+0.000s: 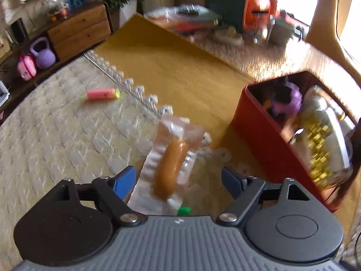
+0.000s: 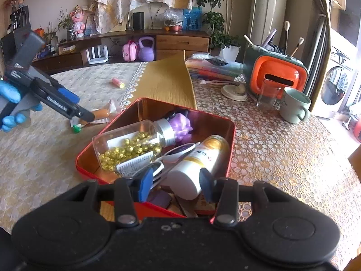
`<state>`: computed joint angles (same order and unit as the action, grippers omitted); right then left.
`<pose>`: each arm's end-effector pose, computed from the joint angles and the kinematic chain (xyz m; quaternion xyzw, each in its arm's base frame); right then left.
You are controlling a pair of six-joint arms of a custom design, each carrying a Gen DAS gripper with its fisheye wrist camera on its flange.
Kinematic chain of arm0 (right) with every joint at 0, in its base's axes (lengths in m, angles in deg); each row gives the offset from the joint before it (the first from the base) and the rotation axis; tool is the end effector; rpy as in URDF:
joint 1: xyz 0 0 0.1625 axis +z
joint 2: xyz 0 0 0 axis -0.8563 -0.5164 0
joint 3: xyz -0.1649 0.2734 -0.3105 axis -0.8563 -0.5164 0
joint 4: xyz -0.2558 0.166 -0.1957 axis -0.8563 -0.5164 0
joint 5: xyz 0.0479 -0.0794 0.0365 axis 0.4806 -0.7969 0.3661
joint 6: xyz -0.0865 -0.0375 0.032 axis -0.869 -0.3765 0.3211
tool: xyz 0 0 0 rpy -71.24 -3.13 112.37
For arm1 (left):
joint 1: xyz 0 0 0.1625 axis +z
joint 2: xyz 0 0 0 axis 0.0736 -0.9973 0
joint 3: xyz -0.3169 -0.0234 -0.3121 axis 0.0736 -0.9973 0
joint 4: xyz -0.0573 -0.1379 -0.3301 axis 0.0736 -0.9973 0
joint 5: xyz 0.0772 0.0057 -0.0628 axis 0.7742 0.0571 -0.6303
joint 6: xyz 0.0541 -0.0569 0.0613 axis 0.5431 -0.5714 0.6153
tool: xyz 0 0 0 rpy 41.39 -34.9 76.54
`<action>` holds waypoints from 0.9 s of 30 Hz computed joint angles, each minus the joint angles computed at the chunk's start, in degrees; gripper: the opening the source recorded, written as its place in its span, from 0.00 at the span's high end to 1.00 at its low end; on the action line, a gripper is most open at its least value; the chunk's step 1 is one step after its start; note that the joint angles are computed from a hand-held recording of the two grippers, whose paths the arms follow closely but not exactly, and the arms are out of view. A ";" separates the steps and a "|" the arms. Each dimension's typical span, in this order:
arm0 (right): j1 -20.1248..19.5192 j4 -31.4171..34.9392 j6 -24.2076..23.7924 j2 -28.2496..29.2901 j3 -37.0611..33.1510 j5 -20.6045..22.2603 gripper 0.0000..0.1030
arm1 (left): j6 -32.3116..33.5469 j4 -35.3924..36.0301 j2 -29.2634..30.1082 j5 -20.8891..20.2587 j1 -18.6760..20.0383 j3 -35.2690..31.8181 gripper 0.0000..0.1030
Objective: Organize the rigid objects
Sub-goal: 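Carry the wrapped sausage in left tool over the red box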
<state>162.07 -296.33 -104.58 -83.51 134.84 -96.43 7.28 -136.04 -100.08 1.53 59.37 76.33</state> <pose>0.1995 -0.4635 0.1123 0.3327 -0.8447 0.2997 0.2932 -0.0759 -0.5938 0.2140 0.2921 0.8842 -0.1812 0.3162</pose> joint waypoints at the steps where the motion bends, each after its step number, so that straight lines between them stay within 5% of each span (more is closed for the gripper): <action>1: 0.04 0.21 0.04 0.04 -0.09 -0.04 0.56 | 0.41 1.32 0.17 -1.03 0.67 -0.56 0.19; 11: 0.25 1.69 1.17 0.69 -1.39 -0.74 0.56 | 2.12 0.16 2.65 -2.48 3.42 -3.09 0.15; 14: 0.30 1.43 1.02 1.13 -1.76 -1.15 0.56 | 2.84 -2.71 2.77 -2.33 3.03 -2.27 0.44; 18: 0.21 1.27 1.37 1.25 -1.88 -1.26 0.56 | 3.61 -5.56 2.99 -1.94 2.32 -0.86 0.58; 27: 0.41 0.38 1.46 1.19 -1.68 -1.41 0.58 | 0.54 -8.00 2.10 1.36 0.18 1.34 0.62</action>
<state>162.48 -295.95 -103.12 -82.31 133.16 -97.84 7.82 -144.03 -97.98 2.89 59.55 77.67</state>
